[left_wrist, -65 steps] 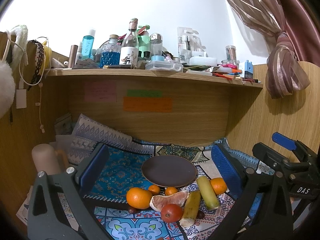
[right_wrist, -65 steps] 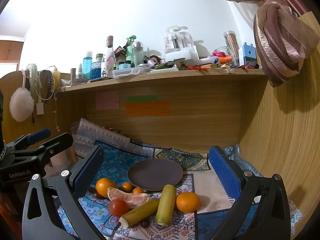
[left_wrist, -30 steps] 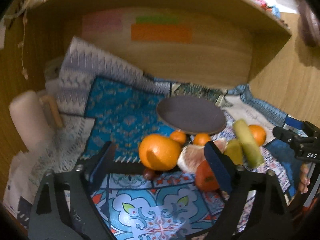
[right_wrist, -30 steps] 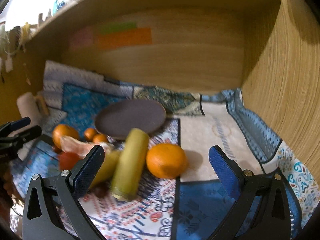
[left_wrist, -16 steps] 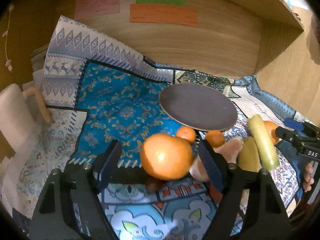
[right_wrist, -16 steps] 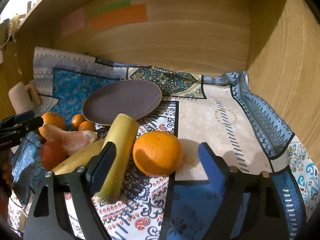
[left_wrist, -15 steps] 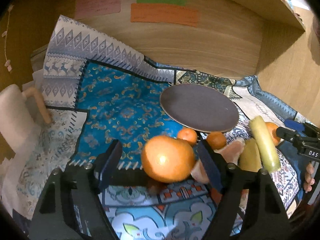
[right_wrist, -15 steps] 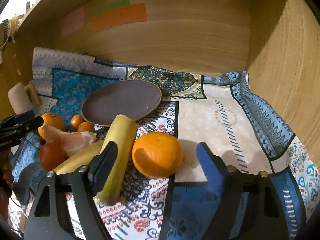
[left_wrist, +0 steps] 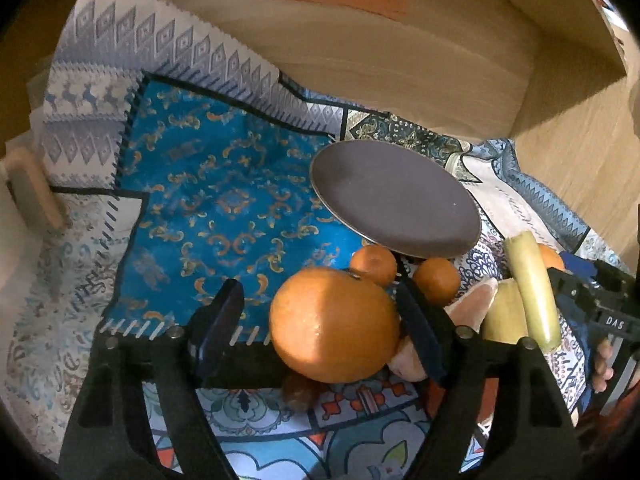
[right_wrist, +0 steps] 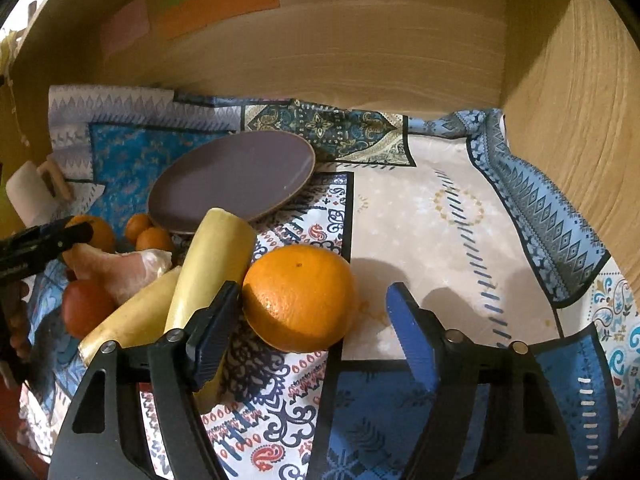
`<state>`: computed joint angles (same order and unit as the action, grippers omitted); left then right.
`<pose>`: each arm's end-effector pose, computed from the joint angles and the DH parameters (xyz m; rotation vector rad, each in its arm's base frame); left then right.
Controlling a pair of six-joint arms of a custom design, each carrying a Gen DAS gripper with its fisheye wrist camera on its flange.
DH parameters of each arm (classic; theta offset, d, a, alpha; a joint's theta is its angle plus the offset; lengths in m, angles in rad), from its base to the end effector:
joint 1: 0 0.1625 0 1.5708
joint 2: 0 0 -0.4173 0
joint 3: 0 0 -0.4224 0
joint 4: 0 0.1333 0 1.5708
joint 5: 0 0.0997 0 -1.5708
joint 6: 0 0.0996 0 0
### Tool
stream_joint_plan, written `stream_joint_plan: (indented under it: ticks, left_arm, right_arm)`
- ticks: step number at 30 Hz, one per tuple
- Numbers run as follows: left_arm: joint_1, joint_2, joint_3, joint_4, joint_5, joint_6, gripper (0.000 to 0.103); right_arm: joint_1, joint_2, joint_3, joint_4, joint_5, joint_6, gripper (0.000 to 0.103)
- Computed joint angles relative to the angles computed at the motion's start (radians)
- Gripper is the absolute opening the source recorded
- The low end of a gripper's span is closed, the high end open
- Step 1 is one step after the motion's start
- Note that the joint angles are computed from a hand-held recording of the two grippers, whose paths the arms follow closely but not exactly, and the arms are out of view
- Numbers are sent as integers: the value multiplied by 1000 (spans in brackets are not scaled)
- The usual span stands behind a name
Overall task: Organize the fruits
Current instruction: 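Grasp the large orange with the left tool while the right tool grasps the other orange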
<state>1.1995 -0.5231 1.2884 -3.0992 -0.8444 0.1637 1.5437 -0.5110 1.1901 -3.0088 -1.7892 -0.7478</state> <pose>-0.1006 -0.8082 0.0934 0.2711 2.3232 -1.0138 0.0891 -0.8346 0.0993 0.7906 -2.4127 0.8314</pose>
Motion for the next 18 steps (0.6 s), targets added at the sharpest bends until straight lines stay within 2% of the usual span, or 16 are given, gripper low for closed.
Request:
stream_joint_plan:
  ticks: [7,9,11,15,18]
  left_arm:
    - [22,8,-55,108,-64,-52,84]
    - [30,9,-68,149,-104,-76,79]
    - [36,6,-72,181,-148,-90,69]
    - [26,9,-63,170,-131,-56,69]
    - [22,4,-57,166,-120,-54,68]
  right_arm:
    - [0,10,-33,42,8,25,72]
    - [1,17,-46,53,10,35,72]
    - [0,20,-54,70,14,41,72]
    - [-3,19,-59,105,23,45,71]
    - [-6,16,-58,137,41,43,63]
